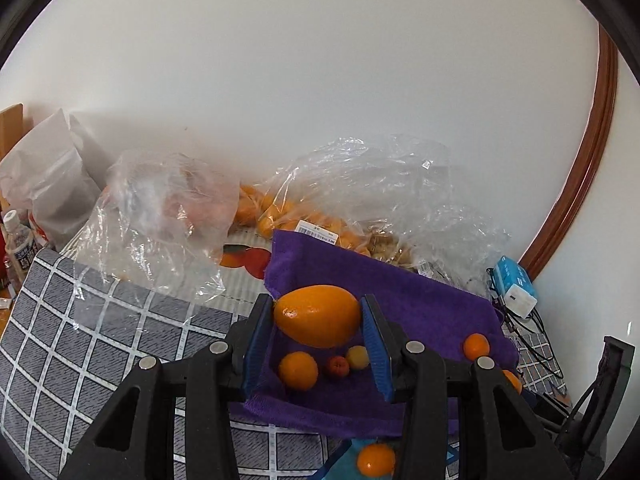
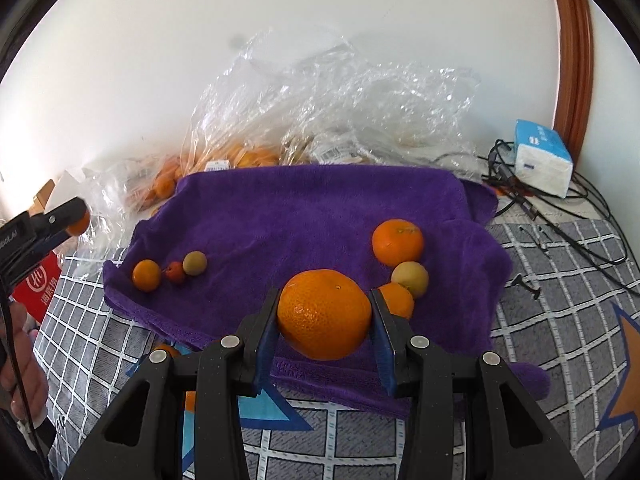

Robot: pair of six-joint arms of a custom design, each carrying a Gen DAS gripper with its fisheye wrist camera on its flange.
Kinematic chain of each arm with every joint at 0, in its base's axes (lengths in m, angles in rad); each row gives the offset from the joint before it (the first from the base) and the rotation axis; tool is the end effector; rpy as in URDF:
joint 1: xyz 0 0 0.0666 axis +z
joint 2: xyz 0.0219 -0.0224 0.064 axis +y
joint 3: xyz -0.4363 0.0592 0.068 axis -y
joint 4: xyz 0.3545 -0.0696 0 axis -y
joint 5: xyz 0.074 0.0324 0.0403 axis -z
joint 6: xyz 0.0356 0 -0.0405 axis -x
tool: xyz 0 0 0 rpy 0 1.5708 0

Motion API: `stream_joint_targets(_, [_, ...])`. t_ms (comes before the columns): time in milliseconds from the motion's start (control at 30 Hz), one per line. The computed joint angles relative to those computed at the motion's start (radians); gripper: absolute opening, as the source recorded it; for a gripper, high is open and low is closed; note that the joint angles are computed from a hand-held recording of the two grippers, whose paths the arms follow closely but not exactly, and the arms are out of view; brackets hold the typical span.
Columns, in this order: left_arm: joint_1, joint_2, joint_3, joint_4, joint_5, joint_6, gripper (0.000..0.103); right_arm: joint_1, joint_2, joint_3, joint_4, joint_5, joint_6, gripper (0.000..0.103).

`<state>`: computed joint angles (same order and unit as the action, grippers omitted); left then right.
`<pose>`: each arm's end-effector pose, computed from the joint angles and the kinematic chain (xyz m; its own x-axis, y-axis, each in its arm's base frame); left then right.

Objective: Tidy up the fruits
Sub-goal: 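Open the right gripper onto the towel while the left releases the oval fruit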

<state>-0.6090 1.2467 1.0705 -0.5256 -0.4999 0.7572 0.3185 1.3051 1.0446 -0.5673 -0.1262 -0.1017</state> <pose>0.3185 -0.2018 0.4356 -0.5235 -0.3699 -0.7676 -0.2171 0.9290 -0.2997 0.3684 0.1258 0.3975 -0.7355 -0.1365 -0.6636 -0.3185 0.9342 0.1609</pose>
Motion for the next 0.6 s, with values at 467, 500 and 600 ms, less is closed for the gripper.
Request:
stream_joint_targets(467, [0.044,0.157,0.087,-0.022,0.113,-0.070,0.042,0.021,0.083,0.022,-0.022,0.012,0.035,0.042])
stream_joint_targets(500, [0.044,0.166,0.094,-0.030,0.117,-0.074,0.042,0.023,0.088,0.022,-0.023,0.013,0.038,0.042])
stream_joint_targets(600, [0.043,0.187,0.105,-0.048,0.119,-0.092,0.042,0.025,0.094,0.021,-0.022,0.011,0.037,0.042])
